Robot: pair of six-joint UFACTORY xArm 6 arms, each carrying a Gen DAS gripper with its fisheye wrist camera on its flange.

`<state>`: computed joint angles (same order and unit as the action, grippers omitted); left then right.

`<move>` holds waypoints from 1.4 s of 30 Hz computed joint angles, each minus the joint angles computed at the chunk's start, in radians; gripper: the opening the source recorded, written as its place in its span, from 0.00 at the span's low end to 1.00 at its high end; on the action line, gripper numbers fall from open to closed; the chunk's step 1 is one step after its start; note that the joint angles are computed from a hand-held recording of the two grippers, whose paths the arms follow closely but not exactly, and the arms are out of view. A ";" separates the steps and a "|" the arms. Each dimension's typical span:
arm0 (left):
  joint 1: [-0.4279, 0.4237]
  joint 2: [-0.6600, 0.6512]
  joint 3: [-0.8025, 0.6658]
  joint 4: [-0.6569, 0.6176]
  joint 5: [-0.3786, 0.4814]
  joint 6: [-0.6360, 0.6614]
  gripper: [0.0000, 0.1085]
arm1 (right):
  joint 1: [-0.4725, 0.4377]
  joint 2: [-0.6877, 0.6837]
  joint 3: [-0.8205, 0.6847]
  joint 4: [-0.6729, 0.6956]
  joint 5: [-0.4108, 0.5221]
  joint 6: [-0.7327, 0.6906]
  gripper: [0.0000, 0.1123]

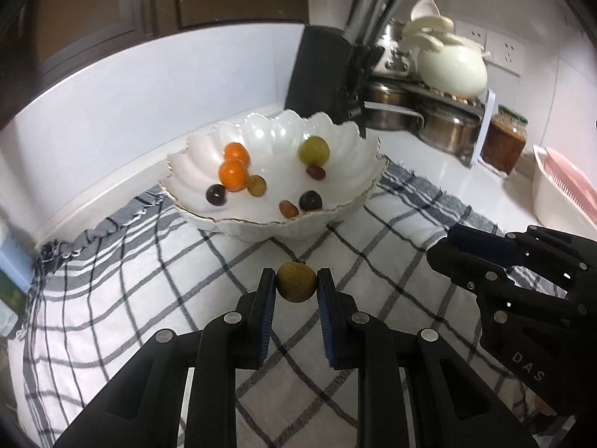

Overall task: Organize fruits
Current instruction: 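Lift and carry the yellow fruit with the left tool while the right tool carries the plum to the bowl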

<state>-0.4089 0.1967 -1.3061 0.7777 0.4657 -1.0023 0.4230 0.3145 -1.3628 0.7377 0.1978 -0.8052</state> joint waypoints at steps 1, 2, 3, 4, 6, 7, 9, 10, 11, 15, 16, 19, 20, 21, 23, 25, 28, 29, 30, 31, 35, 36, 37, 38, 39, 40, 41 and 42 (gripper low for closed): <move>-0.001 -0.010 0.005 0.016 0.004 -0.021 0.21 | 0.000 -0.005 0.000 0.013 -0.002 -0.013 0.21; -0.001 -0.018 0.009 0.034 0.009 -0.044 0.21 | 0.001 -0.010 -0.004 0.033 -0.004 -0.032 0.21; -0.003 -0.025 0.010 0.049 0.015 -0.063 0.21 | 0.001 -0.011 -0.007 0.044 -0.007 -0.044 0.21; -0.004 -0.033 0.011 0.065 0.024 -0.081 0.21 | 0.002 -0.013 -0.013 0.055 -0.013 -0.059 0.21; -0.006 -0.044 0.011 0.088 0.035 -0.107 0.21 | 0.003 -0.012 -0.028 0.074 -0.017 -0.082 0.21; -0.006 -0.049 0.010 0.101 0.040 -0.120 0.21 | 0.005 -0.010 -0.037 0.088 -0.020 -0.098 0.21; -0.007 -0.054 0.001 0.121 0.054 -0.138 0.21 | 0.007 -0.008 -0.055 0.111 -0.027 -0.126 0.21; -0.006 -0.057 -0.003 0.128 0.057 -0.143 0.21 | 0.007 -0.006 -0.063 0.121 -0.027 -0.136 0.21; -0.006 -0.059 -0.008 0.137 0.063 -0.152 0.21 | 0.007 -0.004 -0.074 0.132 -0.022 -0.146 0.21; -0.008 -0.064 -0.028 0.171 0.085 -0.183 0.21 | 0.007 0.015 -0.126 0.156 -0.012 -0.164 0.21; -0.006 -0.063 -0.036 0.181 0.087 -0.193 0.21 | 0.007 0.017 -0.133 0.158 -0.011 -0.165 0.21; 0.002 -0.056 -0.055 0.186 0.082 -0.198 0.21 | 0.007 0.037 -0.172 0.161 -0.007 -0.167 0.21; 0.004 -0.051 -0.064 0.184 0.082 -0.197 0.21 | 0.007 0.048 -0.188 0.147 -0.009 -0.155 0.21; 0.006 -0.047 -0.070 0.186 0.080 -0.199 0.21 | 0.006 0.056 -0.201 0.141 -0.007 -0.149 0.21; 0.010 -0.030 -0.097 0.183 0.087 -0.192 0.21 | 0.003 0.078 -0.235 0.121 0.002 -0.127 0.21; 0.017 -0.011 -0.123 0.179 0.087 -0.187 0.21 | -0.002 0.108 -0.280 0.096 0.015 -0.098 0.21; 0.029 0.019 -0.163 0.154 0.087 -0.166 0.21 | -0.009 0.155 -0.348 0.037 0.031 -0.043 0.21; 0.034 0.031 -0.178 0.144 0.086 -0.158 0.21 | -0.011 0.175 -0.378 0.013 0.040 -0.021 0.21; 0.038 0.044 -0.196 0.134 0.089 -0.147 0.21 | -0.014 0.192 -0.403 -0.006 0.046 -0.003 0.21; 0.040 0.054 -0.210 0.127 0.092 -0.140 0.21 | -0.016 0.206 -0.424 -0.022 0.052 0.012 0.21; 0.051 0.102 -0.273 0.097 0.109 -0.101 0.21 | -0.025 0.281 -0.536 -0.098 0.088 0.078 0.21; 0.055 0.112 -0.284 0.088 0.108 -0.092 0.21 | -0.029 0.305 -0.572 -0.130 0.103 0.107 0.21; 0.059 0.129 -0.305 0.066 0.112 -0.071 0.21 | -0.032 0.330 -0.608 -0.158 0.117 0.135 0.21; 0.061 0.141 -0.319 0.050 0.118 -0.055 0.21 | -0.035 0.360 -0.654 -0.179 0.143 0.156 0.21; 0.064 0.156 -0.337 0.037 0.124 -0.040 0.21 | -0.039 0.392 -0.703 -0.212 0.171 0.190 0.21; 0.068 0.176 -0.361 0.018 0.132 -0.017 0.21 | -0.042 0.422 -0.750 -0.236 0.197 0.216 0.21; 0.071 0.191 -0.378 -0.001 0.140 0.002 0.21 | -0.044 0.447 -0.788 -0.253 0.216 0.233 0.21; 0.073 0.205 -0.395 -0.022 0.146 0.019 0.21 | -0.046 0.477 -0.835 -0.279 0.239 0.259 0.21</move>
